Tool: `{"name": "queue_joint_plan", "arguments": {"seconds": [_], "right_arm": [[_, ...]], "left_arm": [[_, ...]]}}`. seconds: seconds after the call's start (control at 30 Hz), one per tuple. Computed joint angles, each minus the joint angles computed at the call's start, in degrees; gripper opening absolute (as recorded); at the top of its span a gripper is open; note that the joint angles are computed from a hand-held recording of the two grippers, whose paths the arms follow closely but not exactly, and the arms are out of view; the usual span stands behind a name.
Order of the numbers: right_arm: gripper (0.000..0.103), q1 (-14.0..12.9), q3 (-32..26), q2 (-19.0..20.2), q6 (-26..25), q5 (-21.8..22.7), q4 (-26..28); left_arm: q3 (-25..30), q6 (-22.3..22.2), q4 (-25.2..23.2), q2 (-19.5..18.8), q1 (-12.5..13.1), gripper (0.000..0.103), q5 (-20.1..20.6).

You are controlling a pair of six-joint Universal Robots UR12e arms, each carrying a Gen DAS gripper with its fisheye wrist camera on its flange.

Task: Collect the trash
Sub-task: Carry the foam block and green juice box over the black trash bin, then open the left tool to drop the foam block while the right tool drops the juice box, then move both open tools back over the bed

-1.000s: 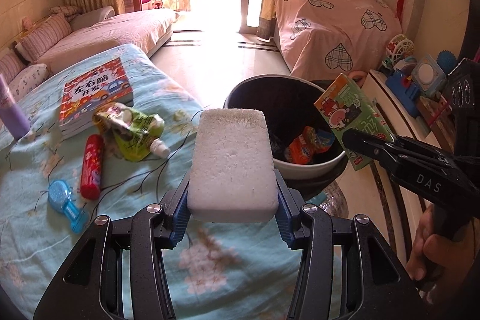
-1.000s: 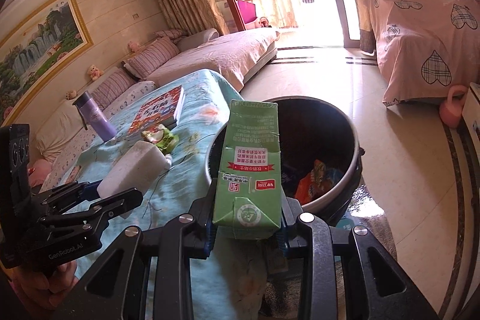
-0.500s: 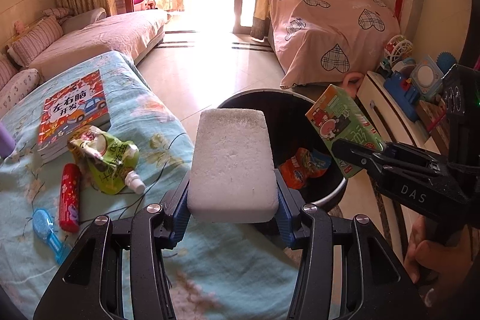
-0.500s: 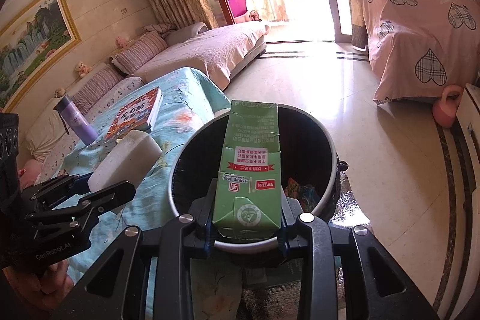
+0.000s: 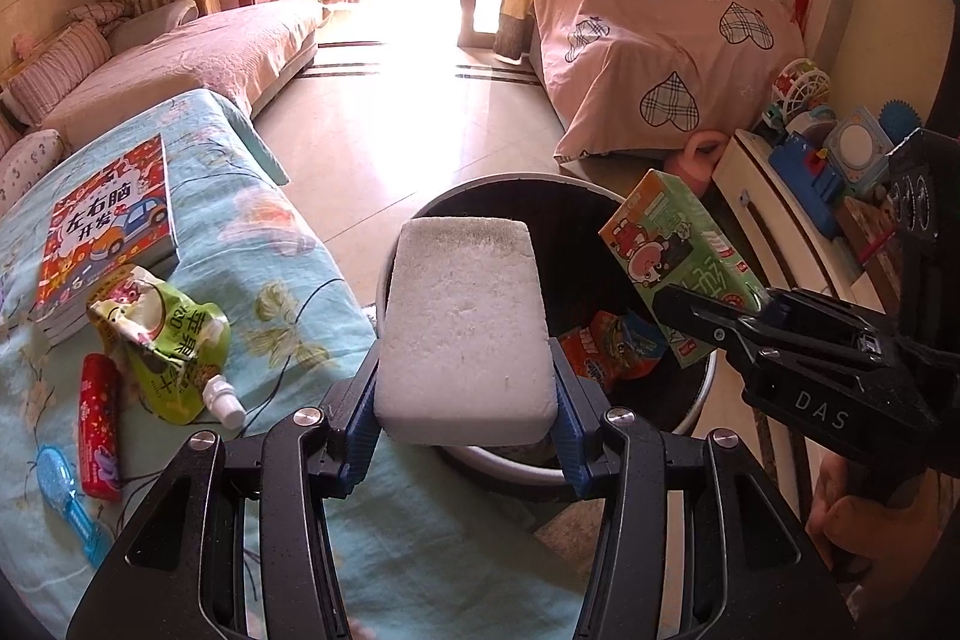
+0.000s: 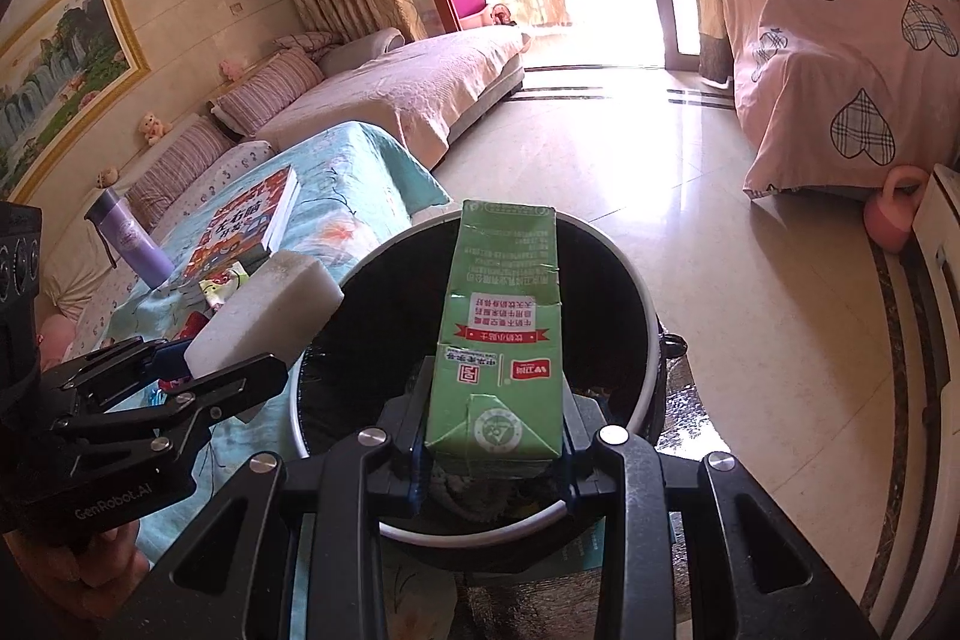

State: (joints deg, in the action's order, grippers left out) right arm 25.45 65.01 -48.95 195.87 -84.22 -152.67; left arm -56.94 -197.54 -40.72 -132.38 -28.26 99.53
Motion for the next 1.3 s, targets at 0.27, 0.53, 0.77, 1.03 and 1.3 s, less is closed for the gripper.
{"name": "queue_joint_plan", "arguments": {"seconds": [0.27, 0.53, 0.77, 1.03, 1.3], "right_arm": [[0.052, -1.1, -0.8, 0.7, 3.7, 2.5, -1.0], [0.071, -1.0, 2.2, -0.8, 6.8, 3.3, -6.1], [0.100, 0.4, 5.9, -2.5, 9.2, 4.9, -11.5], [0.101, 3.5, 6.8, -2.6, 9.8, 5.7, -13.0], [0.101, 6.3, 4.2, -0.9, 8.0, 6.1, -9.4]], "left_arm": [[0.6, 1.2, -0.5, -0.3, 0.2, 0.077, -1.2], [-7.6, -1.9, 5.2, 4.2, 0.5, 0.080, -1.0], [-19.2, -8.5, 9.2, 10.4, 1.4, 0.080, -0.4], [-31.7, -15.0, 12.1, 17.8, 2.8, 0.080, 2.1], [-39.4, -23.1, 12.8, 22.3, 5.6, 0.080, 2.5]]}}
